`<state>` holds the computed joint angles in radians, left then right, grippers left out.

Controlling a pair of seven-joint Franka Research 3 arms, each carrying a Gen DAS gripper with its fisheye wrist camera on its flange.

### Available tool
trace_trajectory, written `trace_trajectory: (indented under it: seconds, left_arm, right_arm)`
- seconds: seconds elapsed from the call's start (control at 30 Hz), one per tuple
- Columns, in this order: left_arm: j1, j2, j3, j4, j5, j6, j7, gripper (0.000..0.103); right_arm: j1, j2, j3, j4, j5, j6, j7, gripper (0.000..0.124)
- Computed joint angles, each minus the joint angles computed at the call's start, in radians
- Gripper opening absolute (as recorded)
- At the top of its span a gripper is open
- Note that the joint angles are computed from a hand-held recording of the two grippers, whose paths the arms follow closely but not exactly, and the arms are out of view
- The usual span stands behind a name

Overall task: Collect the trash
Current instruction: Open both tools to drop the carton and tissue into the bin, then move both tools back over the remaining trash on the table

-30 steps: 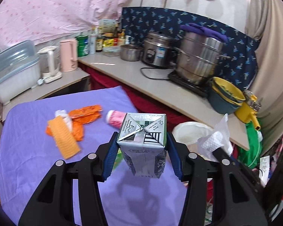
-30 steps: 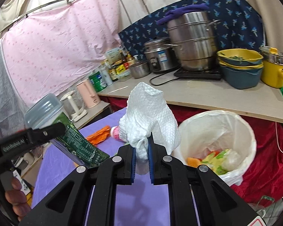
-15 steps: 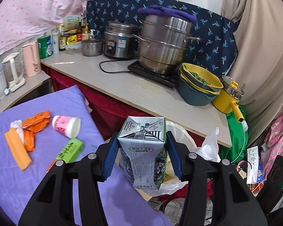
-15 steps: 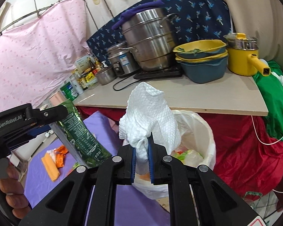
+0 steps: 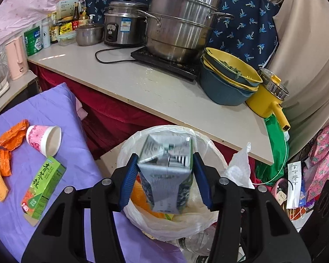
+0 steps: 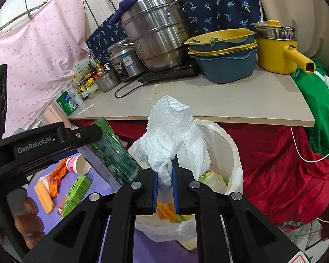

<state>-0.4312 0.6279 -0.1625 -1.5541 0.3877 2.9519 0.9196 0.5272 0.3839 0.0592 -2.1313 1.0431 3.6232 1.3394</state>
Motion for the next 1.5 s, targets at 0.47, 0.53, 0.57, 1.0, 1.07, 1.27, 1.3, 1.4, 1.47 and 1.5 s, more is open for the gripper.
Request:
trace_trajectory:
  seconds: [0.47, 0.53, 0.57, 1.0, 1.07, 1.27, 1.3, 1.4, 1.47, 1.5]
  left_arm:
    - [-0.105, -0.030, 0.166, -0.012, 0.163, 0.029, -0.207, 0.084]
    - [-0.102, -0.042, 0.169, -0.025, 0.184, 0.032, -0.232, 0.084]
    - [-0.107, -0.052, 0.180, -0.036, 0.200, 0.034, -0.252, 0.084]
    - [-0.137, -0.199, 0.275, -0.195, 0.490, 0.053, -0.560, 0.084]
    - [-0.133, -0.224, 0.283, -0.222, 0.546, 0.052, -0.616, 0.084]
    - [-0.111, -0.302, 0.296, -0.308, 0.712, 0.040, -0.778, 0.084]
    - [-0.104, -0.312, 0.292, -0.319, 0.732, 0.038, -0.797, 0.084]
    - [-0.079, -0.352, 0.287, -0.364, 0.803, 0.030, -0.868, 0.084]
    - [-0.059, -0.380, 0.282, -0.396, 0.849, 0.024, -0.913, 0.085]
    - [-0.045, -0.395, 0.279, -0.416, 0.866, 0.020, -0.932, 0.085]
  right_arm:
    - [0.014, 0.026, -0.020, 0.065, 0.021, 0.005, -0.026, 0.045]
    - [0.018, 0.019, -0.015, 0.064, 0.036, 0.011, -0.042, 0.047]
    - [0.020, 0.016, -0.014, 0.066, 0.048, 0.013, -0.054, 0.050]
    - [0.043, -0.022, 0.054, 0.090, 0.153, 0.095, -0.213, 0.060]
    - [0.046, -0.024, 0.065, 0.099, 0.169, 0.101, -0.238, 0.060]
    - [0.064, -0.018, 0.098, 0.136, 0.209, 0.124, -0.305, 0.064]
    - [0.068, -0.016, 0.103, 0.146, 0.217, 0.125, -0.319, 0.065]
    - [0.078, -0.005, 0.117, 0.172, 0.232, 0.127, -0.353, 0.065]
    - [0.089, 0.007, 0.126, 0.197, 0.250, 0.127, -0.385, 0.065]
    - [0.093, 0.012, 0.131, 0.207, 0.255, 0.125, -0.395, 0.065]
